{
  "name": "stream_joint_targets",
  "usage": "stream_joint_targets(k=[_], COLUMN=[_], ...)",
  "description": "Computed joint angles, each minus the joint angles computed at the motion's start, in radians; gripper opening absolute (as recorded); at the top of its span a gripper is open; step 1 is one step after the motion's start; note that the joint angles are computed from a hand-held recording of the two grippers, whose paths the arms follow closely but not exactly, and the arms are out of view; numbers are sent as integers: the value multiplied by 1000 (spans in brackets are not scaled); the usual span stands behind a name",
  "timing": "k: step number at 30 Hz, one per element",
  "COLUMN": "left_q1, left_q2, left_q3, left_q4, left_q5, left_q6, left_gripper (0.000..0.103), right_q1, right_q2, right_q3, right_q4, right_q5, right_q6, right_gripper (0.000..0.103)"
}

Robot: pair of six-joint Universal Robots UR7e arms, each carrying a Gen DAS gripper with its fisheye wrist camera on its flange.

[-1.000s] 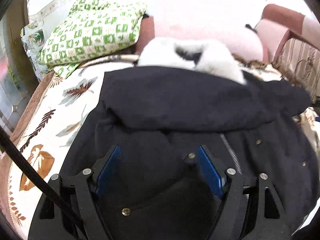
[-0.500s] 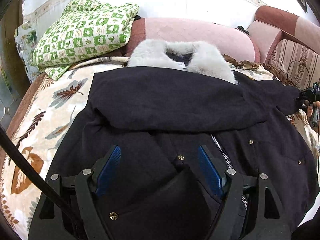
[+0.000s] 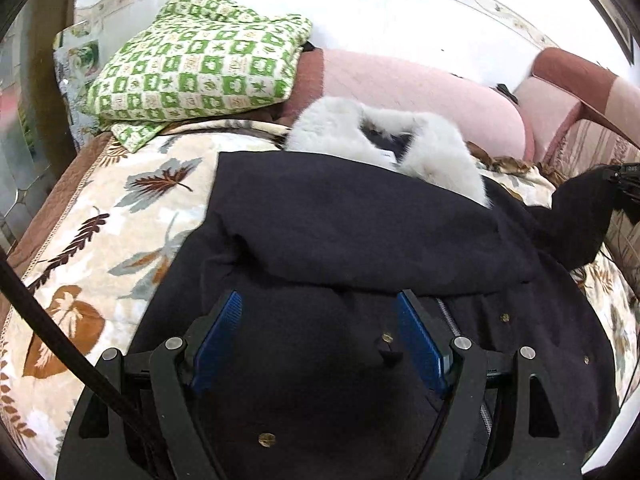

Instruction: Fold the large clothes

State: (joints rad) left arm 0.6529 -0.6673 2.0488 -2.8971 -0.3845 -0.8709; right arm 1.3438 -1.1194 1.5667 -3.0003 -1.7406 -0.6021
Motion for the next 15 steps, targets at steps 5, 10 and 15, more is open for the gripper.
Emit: stream_joint_targets(k=[5,10,15], left_q1=[14,21,23], left_q2=[-31,-46,-50], left_q3=[19,29,36], left_q4=[28,30,-21], left_q5=[11,16,8], left_q6=[-59,-69,-35], left_gripper=[79,79,78], right_q1=[58,71,64], right_q2=[-5,65,134], right_q3=[178,241,293], right_q4=[-4,12,-112], right_q5=[22,-3,-70], right_q6=[-171,-219,-271], right_gripper=[6,6,20])
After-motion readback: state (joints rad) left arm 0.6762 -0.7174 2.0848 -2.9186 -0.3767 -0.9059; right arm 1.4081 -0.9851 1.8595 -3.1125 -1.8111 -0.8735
